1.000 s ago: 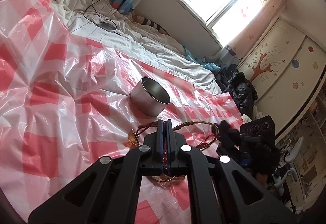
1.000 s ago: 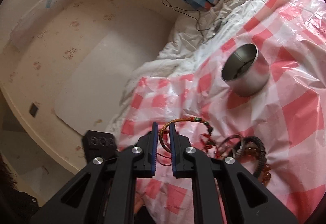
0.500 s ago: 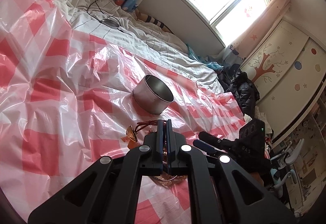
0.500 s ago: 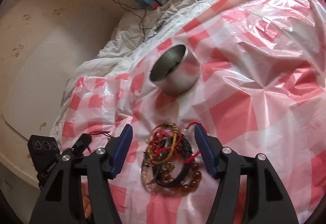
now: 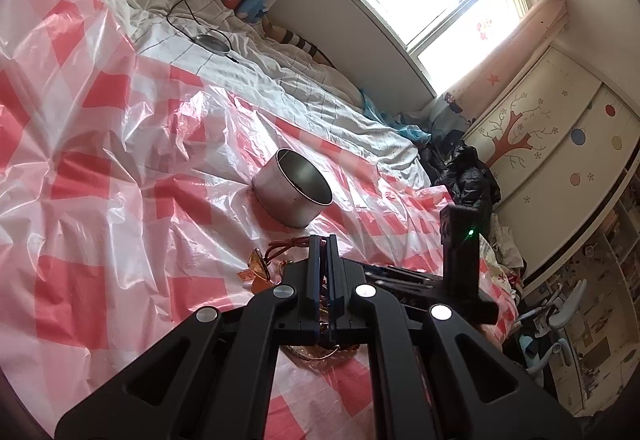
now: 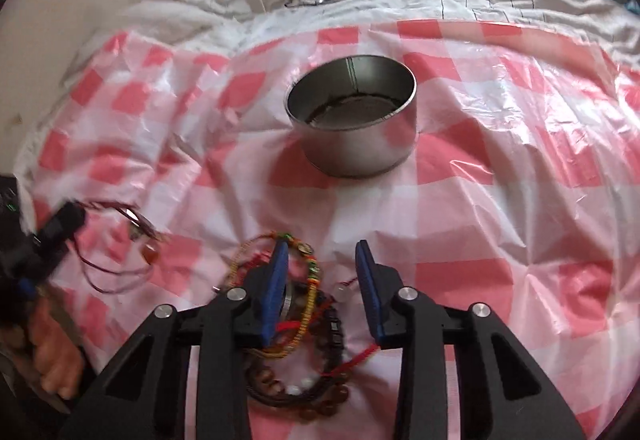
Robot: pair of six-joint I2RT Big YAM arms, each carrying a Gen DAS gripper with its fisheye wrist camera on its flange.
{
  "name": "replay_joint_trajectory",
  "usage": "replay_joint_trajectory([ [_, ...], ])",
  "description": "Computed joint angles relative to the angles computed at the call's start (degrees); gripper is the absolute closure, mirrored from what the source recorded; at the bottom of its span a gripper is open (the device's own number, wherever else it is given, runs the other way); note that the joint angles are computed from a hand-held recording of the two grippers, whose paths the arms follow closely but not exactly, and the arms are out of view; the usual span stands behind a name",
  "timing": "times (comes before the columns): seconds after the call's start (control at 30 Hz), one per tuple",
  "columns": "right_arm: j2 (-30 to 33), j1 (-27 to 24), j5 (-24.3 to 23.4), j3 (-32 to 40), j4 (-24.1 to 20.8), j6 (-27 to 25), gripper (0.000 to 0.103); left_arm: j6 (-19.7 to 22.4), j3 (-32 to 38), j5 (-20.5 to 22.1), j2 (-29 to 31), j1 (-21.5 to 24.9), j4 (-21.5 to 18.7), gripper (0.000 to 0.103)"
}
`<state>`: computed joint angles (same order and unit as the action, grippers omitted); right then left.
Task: Organize jewelry
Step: 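Carry both held bracelets over the silver tin with the left and right tools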
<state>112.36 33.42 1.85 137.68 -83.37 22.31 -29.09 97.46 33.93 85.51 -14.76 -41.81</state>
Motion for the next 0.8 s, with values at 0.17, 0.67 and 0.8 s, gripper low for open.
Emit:
replay_joint_trajectory([
  [0.17, -0.8, 2.0, 4.6, -2.6, -0.3, -7.9, 0.077, 0.7, 0.5, 0.5, 0.2, -0.3, -0.2, 0.1],
  [0.67, -8.6, -2.8, -16.2, -16.0, 17.2, 4.6, 0.096, 0.3, 0.5, -0.6, 0.5, -0.4, -0.1, 0.1],
  [0.8, -11.5, -4.2, -23.5, -20.8, 26.1, 10.1, 0.096, 0.4, 0.5, -0.8, 0.5, -0.5, -0.1, 0.1],
])
